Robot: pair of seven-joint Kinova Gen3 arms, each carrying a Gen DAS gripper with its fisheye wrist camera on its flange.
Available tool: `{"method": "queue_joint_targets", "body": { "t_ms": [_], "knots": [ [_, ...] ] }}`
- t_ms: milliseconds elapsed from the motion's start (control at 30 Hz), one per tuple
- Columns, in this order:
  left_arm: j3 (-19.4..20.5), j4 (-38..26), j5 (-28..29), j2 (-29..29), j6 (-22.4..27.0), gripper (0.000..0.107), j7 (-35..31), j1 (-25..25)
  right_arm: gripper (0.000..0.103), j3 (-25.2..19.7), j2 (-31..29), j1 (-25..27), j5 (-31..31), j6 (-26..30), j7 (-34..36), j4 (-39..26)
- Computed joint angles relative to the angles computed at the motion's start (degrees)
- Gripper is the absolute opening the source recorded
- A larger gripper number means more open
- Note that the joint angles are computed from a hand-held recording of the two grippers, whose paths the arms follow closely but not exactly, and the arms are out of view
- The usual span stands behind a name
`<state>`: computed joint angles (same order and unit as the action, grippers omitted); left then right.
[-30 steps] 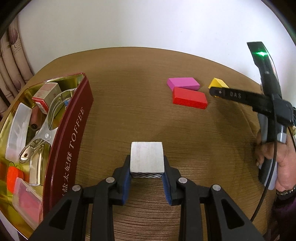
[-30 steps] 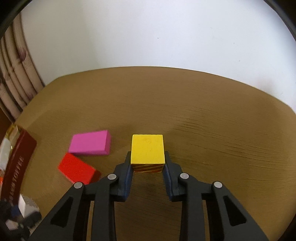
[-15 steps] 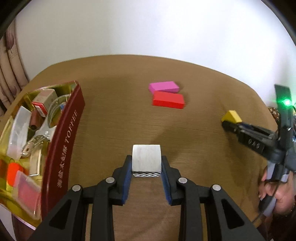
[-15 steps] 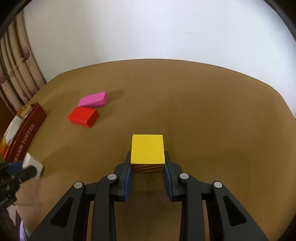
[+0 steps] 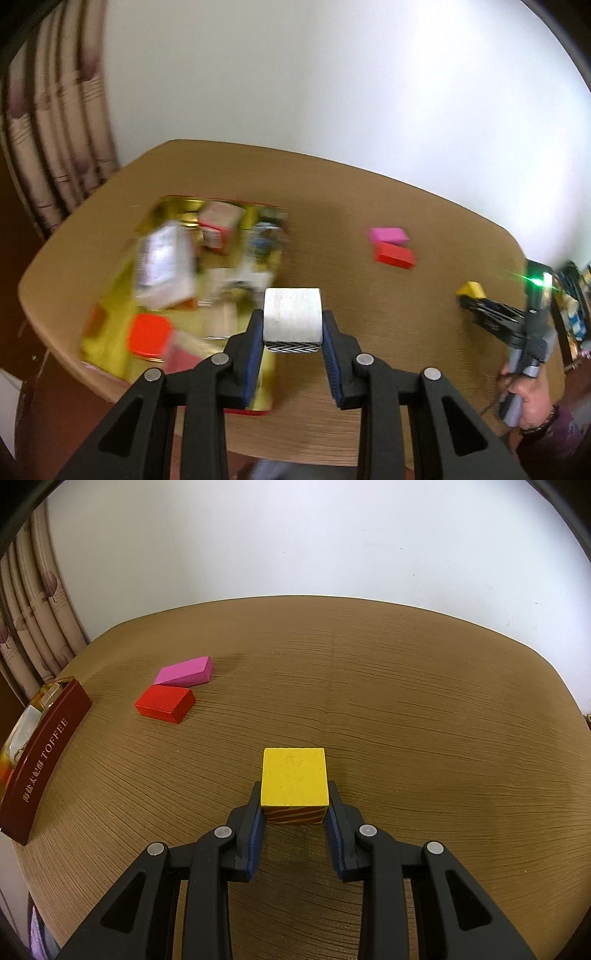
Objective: Organize rigid objects
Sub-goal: 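Lower the white cube into the tin and open left while right holds the yellow cube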
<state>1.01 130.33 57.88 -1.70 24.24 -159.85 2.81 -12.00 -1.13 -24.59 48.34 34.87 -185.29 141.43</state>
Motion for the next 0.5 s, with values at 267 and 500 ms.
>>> {"method": "queue_joint_targets", "body": {
  "t_ms": [267, 500],
  "knots": [
    [0.8, -1.5, -4.9, 4.9, -4.5, 0.030, 3.1, -2.9, 0.028, -0.2, -0.1, -0.2, -0.3, 0.5, 0.1, -0.1],
    [5.7, -1.0, -4.1, 8.4, -11.4, 0.030, 3.7, -6.0, 0.028, -0.6, 0.5, -0.7, 0.3, 0.9, -1.3, -0.1]
  ]
}}
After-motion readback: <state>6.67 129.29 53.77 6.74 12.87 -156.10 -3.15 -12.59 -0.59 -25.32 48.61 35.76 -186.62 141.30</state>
